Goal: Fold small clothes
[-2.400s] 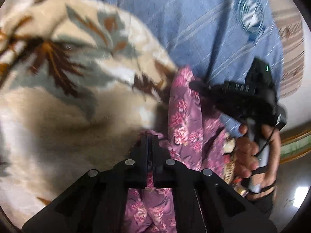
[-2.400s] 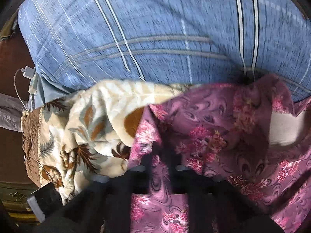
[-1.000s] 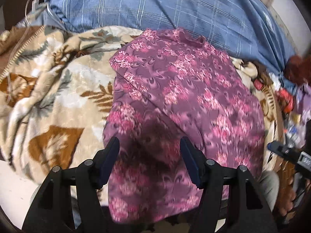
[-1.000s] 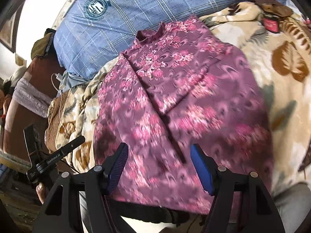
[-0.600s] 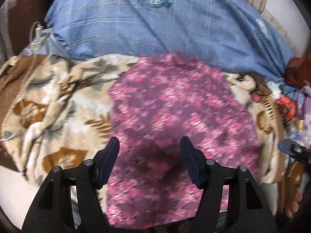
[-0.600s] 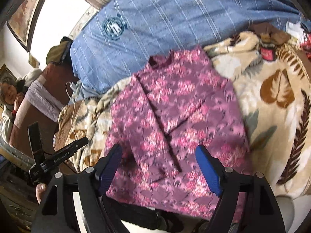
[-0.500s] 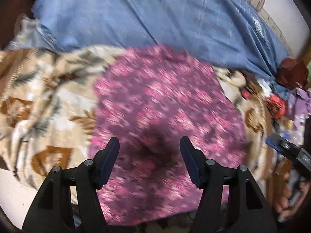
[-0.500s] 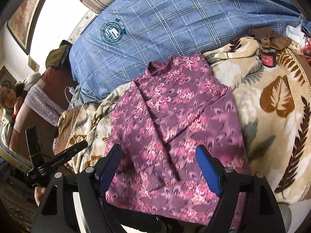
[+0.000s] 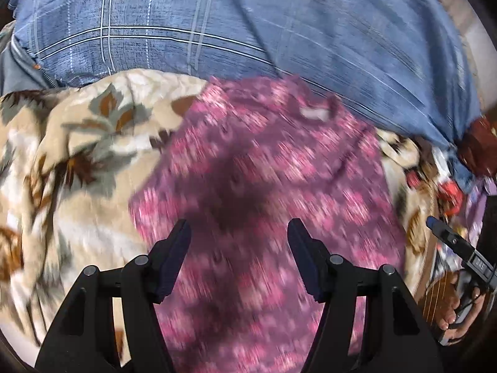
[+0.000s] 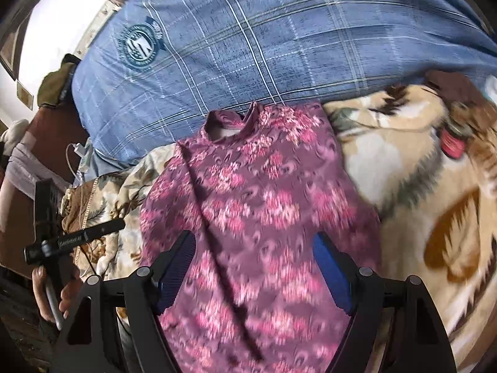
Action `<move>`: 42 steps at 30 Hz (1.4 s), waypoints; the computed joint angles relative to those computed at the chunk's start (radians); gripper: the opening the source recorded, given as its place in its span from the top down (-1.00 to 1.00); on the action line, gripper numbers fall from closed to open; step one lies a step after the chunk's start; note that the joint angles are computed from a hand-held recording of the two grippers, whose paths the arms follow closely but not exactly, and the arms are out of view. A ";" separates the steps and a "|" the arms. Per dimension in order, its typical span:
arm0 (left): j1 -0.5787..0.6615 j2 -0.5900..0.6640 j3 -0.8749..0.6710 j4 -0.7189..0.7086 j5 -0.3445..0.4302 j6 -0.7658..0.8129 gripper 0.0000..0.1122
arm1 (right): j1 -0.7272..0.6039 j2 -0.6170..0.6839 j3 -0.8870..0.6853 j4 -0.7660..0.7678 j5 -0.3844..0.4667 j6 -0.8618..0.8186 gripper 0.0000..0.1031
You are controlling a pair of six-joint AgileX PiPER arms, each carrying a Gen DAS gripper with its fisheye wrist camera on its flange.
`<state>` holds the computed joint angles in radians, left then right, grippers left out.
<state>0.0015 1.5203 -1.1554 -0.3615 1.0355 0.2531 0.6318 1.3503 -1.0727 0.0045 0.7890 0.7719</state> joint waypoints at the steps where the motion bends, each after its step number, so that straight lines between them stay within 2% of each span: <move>1: 0.002 0.060 -0.045 -0.004 -0.009 0.003 -0.14 | -0.034 0.039 -0.023 0.031 -0.006 -0.054 -0.53; 7: 0.010 0.368 -0.317 -0.035 -0.056 0.032 -0.14 | -0.248 0.301 -0.176 0.212 -0.061 -0.358 -0.44; 9: 0.010 0.475 -0.427 -0.042 -0.041 0.036 -0.14 | -0.295 0.406 -0.265 0.200 -0.050 -0.389 -0.41; 14: 0.009 0.635 -0.613 -0.011 -0.015 0.011 -0.14 | -0.361 0.575 -0.419 0.188 -0.024 -0.437 -0.40; 16: 0.007 0.677 -0.661 -0.013 0.009 0.016 -0.14 | -0.381 0.627 -0.462 0.220 -0.016 -0.467 -0.27; 18: 0.005 0.698 -0.678 -0.024 0.015 0.034 -0.14 | -0.389 0.665 -0.494 0.256 -0.005 -0.493 -0.03; 22: 0.011 0.721 -0.675 -0.046 0.014 0.044 -0.14 | -0.361 0.705 -0.543 0.163 0.029 -0.422 0.14; 25: 0.020 0.742 -0.683 -0.065 0.015 0.014 -0.08 | -0.370 0.743 -0.579 0.165 0.045 -0.417 0.43; 27: 0.017 0.721 -0.647 -0.081 -0.011 0.019 0.37 | -0.375 0.736 -0.565 0.176 0.038 -0.420 0.80; 28: 0.016 0.708 -0.631 -0.105 -0.006 0.049 0.74 | -0.377 0.718 -0.538 0.185 0.017 -0.425 0.80; 29: 0.013 0.684 -0.602 -0.110 -0.019 0.068 0.85 | -0.384 0.701 -0.512 0.197 -0.001 -0.437 0.83; 33: 0.036 0.559 -0.456 -0.181 -0.100 0.155 0.90 | -0.397 0.615 -0.425 0.239 -0.039 -0.483 0.86; 38: 0.143 0.349 -0.279 -0.306 -0.064 0.287 0.91 | -0.397 0.421 -0.261 0.294 -0.088 -0.549 0.86; 42: 0.282 0.114 -0.105 -0.399 0.035 0.428 0.91 | -0.339 0.149 -0.067 0.268 -0.119 -0.518 0.86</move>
<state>0.2839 1.6341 -1.2607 -0.7608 1.0702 0.6809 0.2926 1.4993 -1.1392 0.2722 0.6696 0.2544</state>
